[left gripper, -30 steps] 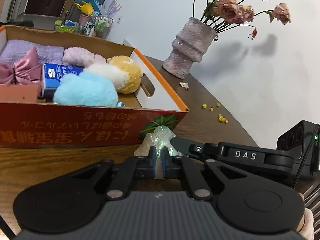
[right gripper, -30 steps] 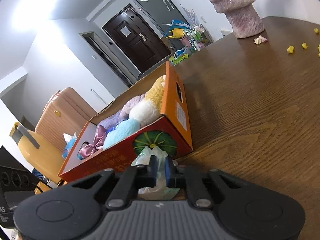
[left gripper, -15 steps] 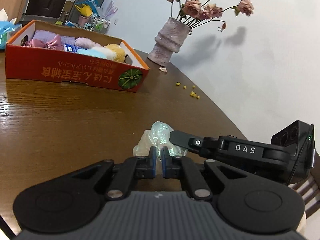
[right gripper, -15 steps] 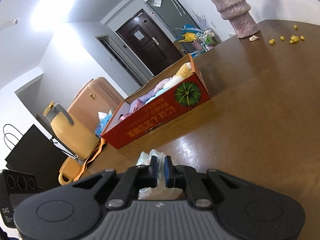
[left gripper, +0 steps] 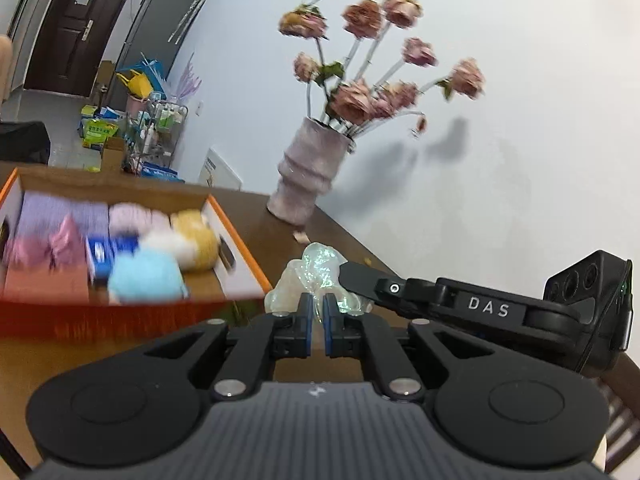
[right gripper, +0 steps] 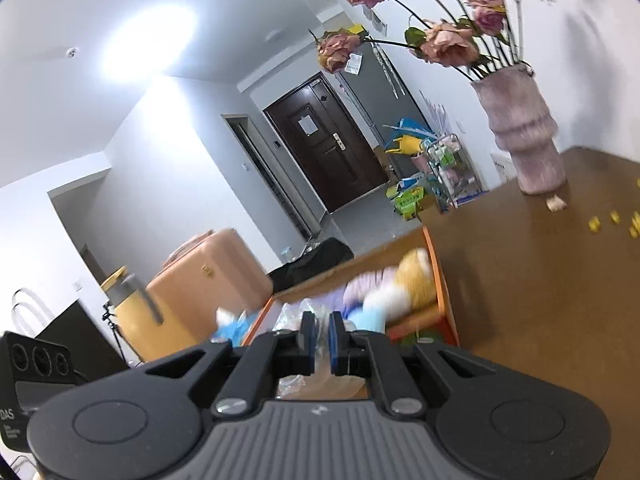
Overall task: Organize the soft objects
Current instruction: 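Carry the clear plastic bag with the right tool into the box, release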
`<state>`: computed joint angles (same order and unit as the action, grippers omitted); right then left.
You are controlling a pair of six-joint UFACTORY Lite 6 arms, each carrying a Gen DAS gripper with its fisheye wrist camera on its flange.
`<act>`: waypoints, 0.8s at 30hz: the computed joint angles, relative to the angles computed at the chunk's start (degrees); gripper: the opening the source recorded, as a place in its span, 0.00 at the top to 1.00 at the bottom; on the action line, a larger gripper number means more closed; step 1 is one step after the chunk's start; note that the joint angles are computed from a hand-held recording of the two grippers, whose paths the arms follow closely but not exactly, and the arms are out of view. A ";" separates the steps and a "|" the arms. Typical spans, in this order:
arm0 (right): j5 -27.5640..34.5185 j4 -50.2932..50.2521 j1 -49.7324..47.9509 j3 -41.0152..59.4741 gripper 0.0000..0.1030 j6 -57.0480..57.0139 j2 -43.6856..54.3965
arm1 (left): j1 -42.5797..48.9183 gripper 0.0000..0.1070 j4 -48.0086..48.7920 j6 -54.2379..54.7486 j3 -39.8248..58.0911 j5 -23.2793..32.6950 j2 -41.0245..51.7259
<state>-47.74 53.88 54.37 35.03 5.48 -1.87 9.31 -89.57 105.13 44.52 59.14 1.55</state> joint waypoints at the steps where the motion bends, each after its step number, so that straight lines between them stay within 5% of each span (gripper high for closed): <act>1: 2.33 -2.96 -3.75 2.33 0.94 1.08 1.84 | -1.79 0.94 -0.79 -0.34 4.67 -1.19 4.39; 7: 14.82 -21.62 -21.71 22.55 0.93 10.50 21.84 | -8.58 0.95 -0.88 -7.32 31.15 -9.25 29.92; 12: 19.60 -17.65 -24.55 36.03 0.89 3.44 36.00 | -10.80 0.94 5.31 -13.55 44.83 -13.09 43.40; 21: 15.12 -1.46 -20.84 40.22 0.73 -17.11 39.85 | -9.98 0.86 3.77 -9.78 45.12 -15.60 45.20; 24: 14.07 -0.02 -20.06 37.14 0.73 -18.50 35.69 | -8.23 0.75 2.01 -5.71 39.45 -15.18 39.40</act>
<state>-33.67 53.85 34.31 72.17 -13.02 33.82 1.08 -87.56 99.42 83.97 43.96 40.95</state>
